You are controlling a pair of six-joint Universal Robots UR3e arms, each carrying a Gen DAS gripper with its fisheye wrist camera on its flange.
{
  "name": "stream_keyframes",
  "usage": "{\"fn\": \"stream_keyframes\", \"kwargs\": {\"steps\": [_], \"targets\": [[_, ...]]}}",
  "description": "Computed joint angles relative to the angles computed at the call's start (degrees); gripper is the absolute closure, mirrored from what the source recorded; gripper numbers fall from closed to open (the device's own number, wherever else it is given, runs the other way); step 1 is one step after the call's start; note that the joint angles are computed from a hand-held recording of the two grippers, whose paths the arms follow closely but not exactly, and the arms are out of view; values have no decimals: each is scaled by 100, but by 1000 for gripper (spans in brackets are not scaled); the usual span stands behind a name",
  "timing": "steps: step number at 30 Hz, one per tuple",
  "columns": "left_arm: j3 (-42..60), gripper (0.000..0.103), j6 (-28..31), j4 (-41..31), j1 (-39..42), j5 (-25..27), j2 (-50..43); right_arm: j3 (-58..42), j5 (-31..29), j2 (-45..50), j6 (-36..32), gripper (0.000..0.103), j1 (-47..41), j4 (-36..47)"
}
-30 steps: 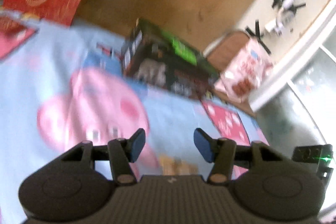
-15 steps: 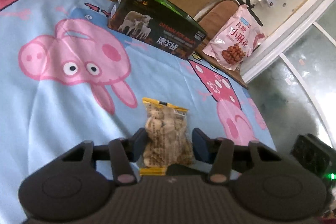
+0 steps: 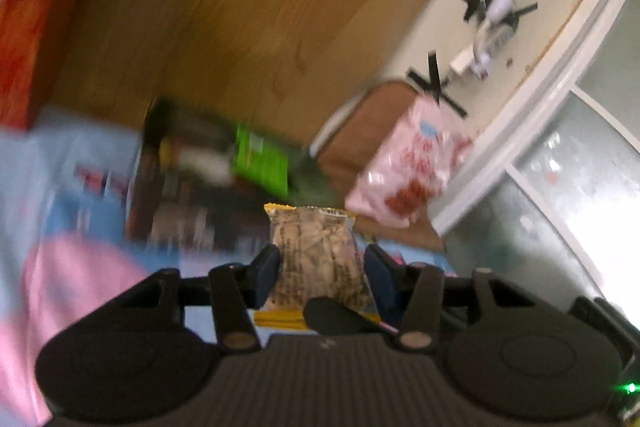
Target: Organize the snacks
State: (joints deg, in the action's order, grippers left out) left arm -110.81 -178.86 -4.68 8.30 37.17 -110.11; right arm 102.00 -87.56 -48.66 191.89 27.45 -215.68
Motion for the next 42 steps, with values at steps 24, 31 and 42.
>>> {"fn": "stream_keyframes", "kwargs": {"steps": [24, 31, 42], "targets": [[326, 47, -679, 1125, -214, 1345, -463, -253, -16, 359, 1383, 64, -726, 37], [-1927, 44, -169, 2017, -413, 2219, 594, 1254, -560, -79, 1940, 59, -152, -801], [-3042, 6, -358, 3251, -1248, 3885, 706, 1945, -1801, -7, 2125, 58, 738, -1234]]}}
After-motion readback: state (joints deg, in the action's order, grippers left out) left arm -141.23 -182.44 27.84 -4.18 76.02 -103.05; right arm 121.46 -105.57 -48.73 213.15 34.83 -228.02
